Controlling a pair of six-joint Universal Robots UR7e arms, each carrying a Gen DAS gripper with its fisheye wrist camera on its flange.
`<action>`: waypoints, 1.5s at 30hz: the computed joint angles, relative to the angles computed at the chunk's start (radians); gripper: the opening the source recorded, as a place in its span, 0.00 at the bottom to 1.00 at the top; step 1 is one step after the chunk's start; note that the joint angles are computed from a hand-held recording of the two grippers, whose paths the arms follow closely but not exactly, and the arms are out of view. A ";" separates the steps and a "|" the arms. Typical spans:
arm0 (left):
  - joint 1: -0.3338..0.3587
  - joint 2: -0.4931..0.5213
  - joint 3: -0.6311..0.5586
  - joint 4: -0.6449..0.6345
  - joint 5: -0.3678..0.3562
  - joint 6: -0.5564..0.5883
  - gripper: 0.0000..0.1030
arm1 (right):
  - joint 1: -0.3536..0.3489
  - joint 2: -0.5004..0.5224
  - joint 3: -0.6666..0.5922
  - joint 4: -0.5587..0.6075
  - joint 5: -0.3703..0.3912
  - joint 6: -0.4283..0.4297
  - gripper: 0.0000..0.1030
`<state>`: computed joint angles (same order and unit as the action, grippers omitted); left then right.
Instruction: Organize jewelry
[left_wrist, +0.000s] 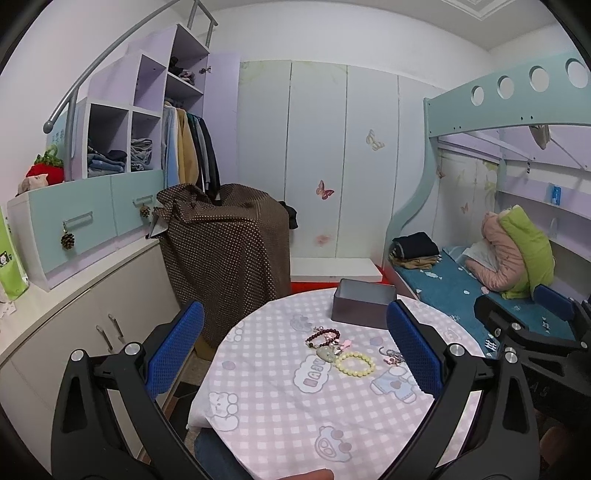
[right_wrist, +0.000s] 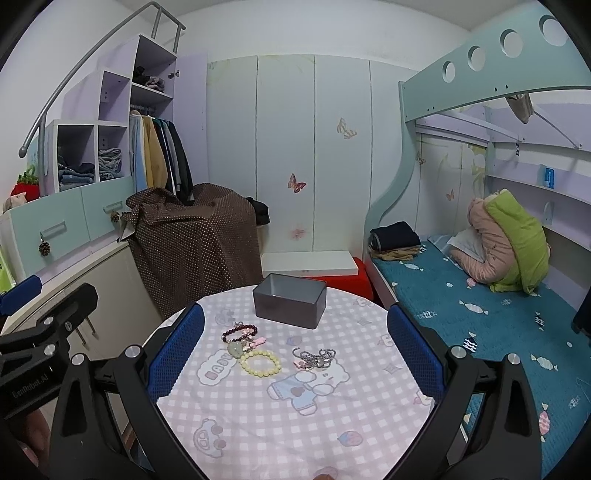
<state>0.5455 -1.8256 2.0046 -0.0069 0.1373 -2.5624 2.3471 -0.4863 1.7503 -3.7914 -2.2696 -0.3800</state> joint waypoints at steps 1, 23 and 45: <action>0.007 0.008 -0.005 0.015 0.006 -0.016 0.95 | -0.002 0.000 0.001 -0.003 0.000 -0.003 0.93; 0.460 0.364 -0.247 0.137 0.359 -0.145 0.95 | -0.138 0.074 -0.173 0.229 0.008 -0.006 0.93; 0.737 0.834 -0.695 0.607 0.523 -0.456 0.77 | -0.298 0.083 -0.241 0.610 0.039 0.177 0.93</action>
